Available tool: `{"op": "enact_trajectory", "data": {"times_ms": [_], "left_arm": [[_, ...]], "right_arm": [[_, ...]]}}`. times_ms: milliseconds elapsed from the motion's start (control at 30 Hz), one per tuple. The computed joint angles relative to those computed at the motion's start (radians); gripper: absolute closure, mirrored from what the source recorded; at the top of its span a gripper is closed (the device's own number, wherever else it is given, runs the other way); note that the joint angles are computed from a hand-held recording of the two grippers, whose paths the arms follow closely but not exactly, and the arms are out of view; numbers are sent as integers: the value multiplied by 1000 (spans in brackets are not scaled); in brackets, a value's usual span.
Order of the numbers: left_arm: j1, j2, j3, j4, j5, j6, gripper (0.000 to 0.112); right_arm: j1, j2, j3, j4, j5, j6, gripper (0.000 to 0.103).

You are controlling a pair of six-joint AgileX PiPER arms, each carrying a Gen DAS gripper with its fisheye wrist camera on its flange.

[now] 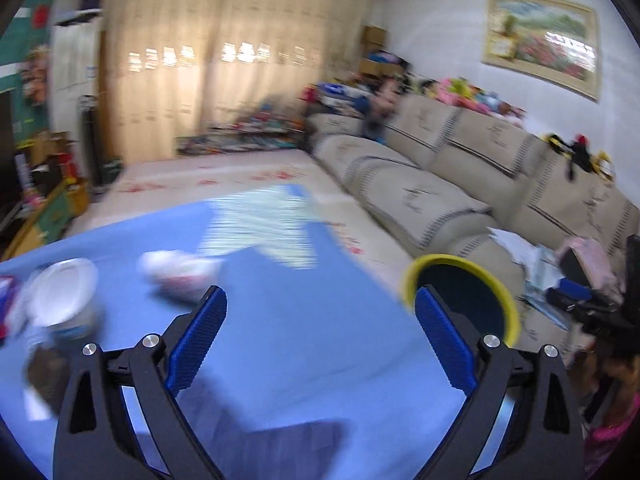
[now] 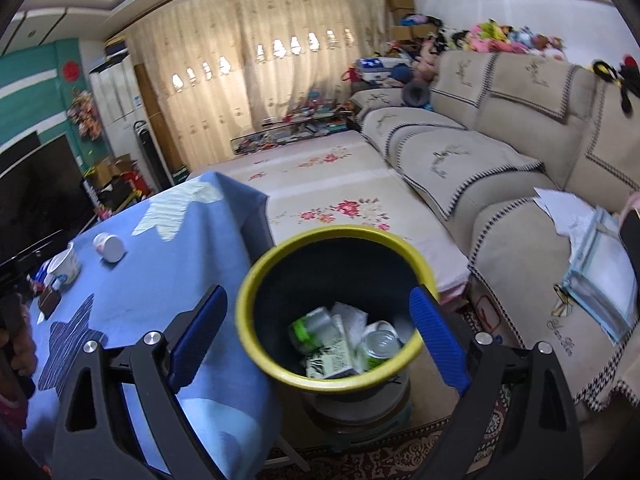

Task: Collect trash
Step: 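Move both grippers back from the bin toward the table, then grasp the white supplement bottle with the right gripper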

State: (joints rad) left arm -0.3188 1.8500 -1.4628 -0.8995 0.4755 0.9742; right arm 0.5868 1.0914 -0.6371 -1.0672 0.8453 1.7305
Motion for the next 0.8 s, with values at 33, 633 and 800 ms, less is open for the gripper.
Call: {"op": "enact_trajectory", "data": {"times_ms": [33,633,800], "left_arm": [[42,-19,37,-40,-22,58,17],[544,52,108,-608,67,610,15],[494,34,136,-665,8,649,15]], "right_arm": [[10,24,-22,-1,-1,-4,15],[-94,828,-947,670,-323,-1104,15],[-123,1140,-1420,877,-146,-1422,15]]}}
